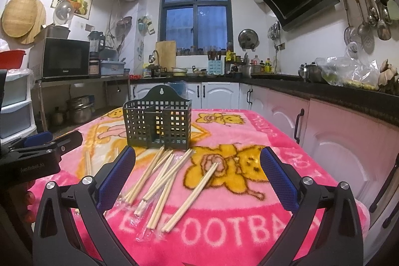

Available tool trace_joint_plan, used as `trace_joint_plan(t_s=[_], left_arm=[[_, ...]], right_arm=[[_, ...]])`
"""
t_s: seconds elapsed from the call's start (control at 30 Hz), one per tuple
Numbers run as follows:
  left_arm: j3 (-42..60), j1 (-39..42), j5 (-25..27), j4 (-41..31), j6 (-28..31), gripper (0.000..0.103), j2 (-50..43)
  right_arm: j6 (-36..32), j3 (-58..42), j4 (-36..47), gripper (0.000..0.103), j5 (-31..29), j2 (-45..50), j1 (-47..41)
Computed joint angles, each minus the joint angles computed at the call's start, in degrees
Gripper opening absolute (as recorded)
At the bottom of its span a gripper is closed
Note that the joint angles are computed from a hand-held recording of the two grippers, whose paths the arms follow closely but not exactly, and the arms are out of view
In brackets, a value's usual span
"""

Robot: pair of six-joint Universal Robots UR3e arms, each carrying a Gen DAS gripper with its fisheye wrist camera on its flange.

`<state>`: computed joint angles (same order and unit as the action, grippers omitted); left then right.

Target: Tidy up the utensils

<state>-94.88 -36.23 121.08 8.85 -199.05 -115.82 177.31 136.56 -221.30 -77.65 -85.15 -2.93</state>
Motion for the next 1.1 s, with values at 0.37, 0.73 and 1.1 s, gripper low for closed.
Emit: trace_joint_plan(t_s=[0.37,0.73,1.1], left_arm=[[0.4,2.3,-1.7,-3.6,-1.5,0.094,1.0],[0.6,7.0,-4.6,-7.5,-3.0,0.094,3.5],[3.3,12.2,-6.9,-15.2,-3.1,0.094,5.3]], right_arm=[[-2.0,-3.0,7.1,0.097,3.2,-0.8,-1.1],[-6.3,-15.1,23.8,0.097,5.3,1.1,1.7],[-6.3,-32.0,40.3,0.097,6.6,7.9,3.8]])
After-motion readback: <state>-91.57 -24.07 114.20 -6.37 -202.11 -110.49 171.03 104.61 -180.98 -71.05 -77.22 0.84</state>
